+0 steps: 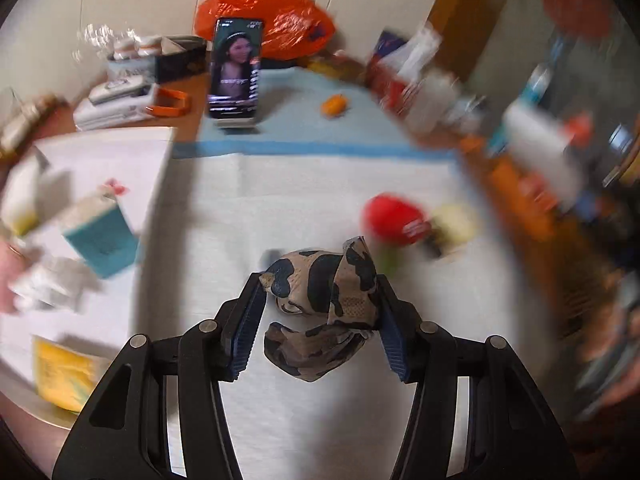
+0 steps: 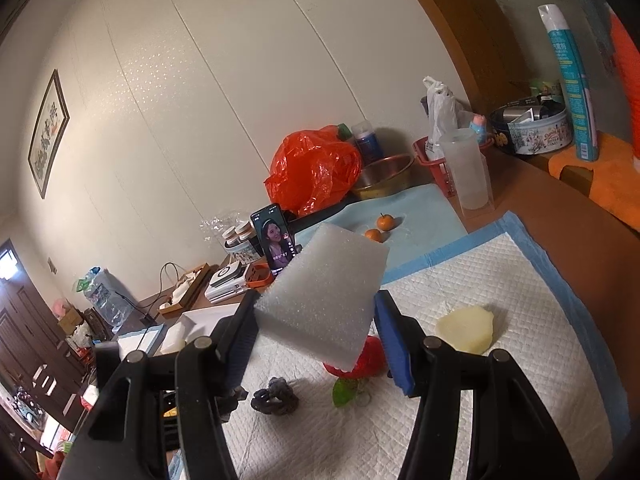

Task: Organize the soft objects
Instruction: 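Carry the camouflage cloth and white foam block with both tools over the white box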

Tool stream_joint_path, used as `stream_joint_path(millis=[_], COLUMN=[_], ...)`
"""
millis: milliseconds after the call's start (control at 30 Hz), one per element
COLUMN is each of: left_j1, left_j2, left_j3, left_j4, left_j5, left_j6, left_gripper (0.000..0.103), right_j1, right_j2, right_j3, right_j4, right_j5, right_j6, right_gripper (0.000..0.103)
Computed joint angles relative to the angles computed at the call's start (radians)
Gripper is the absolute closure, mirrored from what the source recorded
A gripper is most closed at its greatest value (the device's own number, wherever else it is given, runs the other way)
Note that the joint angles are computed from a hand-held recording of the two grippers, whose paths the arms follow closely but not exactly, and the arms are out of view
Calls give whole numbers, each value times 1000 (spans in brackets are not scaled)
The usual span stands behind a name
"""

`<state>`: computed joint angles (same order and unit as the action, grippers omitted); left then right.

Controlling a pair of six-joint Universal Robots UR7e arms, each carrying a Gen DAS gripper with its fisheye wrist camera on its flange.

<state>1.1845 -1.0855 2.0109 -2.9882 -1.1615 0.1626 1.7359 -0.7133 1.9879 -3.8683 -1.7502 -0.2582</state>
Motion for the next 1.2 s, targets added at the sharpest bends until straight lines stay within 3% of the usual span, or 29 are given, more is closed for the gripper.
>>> stream_joint_path(millis=[133, 233, 500, 1200], left_j1=[-26, -63, -99, -37], left_j2=[-24, -52, -136, -284], left_j3=[39, 87, 141, 207], left_j4=[-89, -187, -345, -402], left_j5=[15, 96, 194, 200], left_j6=[15, 36, 78, 70], left_gripper=[49, 49, 49, 49], right_j1=[4, 11, 29, 100], right_j2=[-4, -3, 13, 85], right_j3=[10, 14, 0, -63], right_j4=[-16, -30, -16, 41], right_j5=[8, 9, 20, -4], right_j6=[-6, -24, -37, -51], right_gripper=[46, 46, 46, 46])
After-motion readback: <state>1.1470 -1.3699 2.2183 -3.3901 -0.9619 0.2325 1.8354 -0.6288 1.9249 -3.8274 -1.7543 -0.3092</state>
